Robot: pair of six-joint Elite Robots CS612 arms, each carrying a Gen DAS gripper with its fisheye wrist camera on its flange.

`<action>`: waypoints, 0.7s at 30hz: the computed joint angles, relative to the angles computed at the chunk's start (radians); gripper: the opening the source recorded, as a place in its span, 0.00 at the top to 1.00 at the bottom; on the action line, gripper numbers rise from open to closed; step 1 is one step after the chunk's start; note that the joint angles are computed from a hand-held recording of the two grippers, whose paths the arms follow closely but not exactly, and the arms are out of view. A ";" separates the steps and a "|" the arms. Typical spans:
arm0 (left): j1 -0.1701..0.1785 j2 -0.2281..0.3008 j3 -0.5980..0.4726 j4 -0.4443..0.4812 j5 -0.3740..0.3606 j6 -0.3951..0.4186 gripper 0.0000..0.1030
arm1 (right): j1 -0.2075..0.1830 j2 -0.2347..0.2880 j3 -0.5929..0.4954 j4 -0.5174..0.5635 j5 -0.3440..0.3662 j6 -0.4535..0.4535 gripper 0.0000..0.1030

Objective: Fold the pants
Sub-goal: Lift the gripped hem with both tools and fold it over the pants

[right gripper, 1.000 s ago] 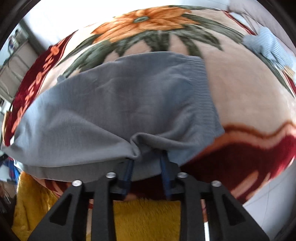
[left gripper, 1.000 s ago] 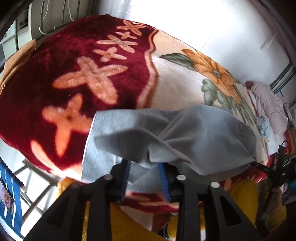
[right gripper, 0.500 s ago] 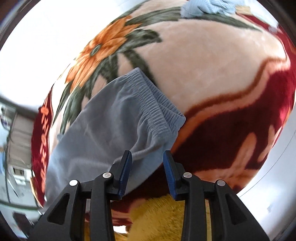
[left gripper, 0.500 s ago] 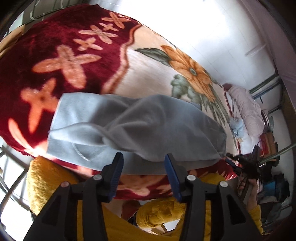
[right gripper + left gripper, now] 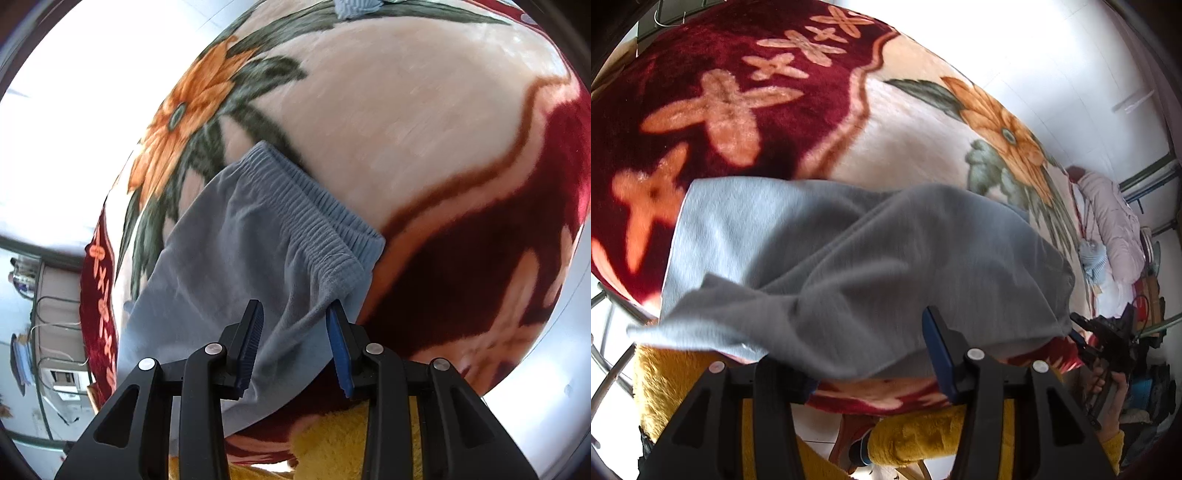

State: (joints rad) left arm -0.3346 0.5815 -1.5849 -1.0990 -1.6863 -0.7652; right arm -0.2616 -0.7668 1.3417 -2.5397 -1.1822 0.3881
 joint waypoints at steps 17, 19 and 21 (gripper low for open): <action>0.009 0.024 -0.067 0.055 -0.017 -0.017 0.97 | -0.028 -0.029 0.049 -0.145 -0.027 0.041 0.96; 0.013 0.032 -0.074 0.072 -0.042 -0.027 0.97 | -0.028 -0.033 0.051 -0.127 -0.049 0.015 0.96; 0.015 0.039 -0.077 0.080 -0.060 -0.039 0.97 | -0.028 -0.030 0.049 -0.110 -0.052 0.009 0.96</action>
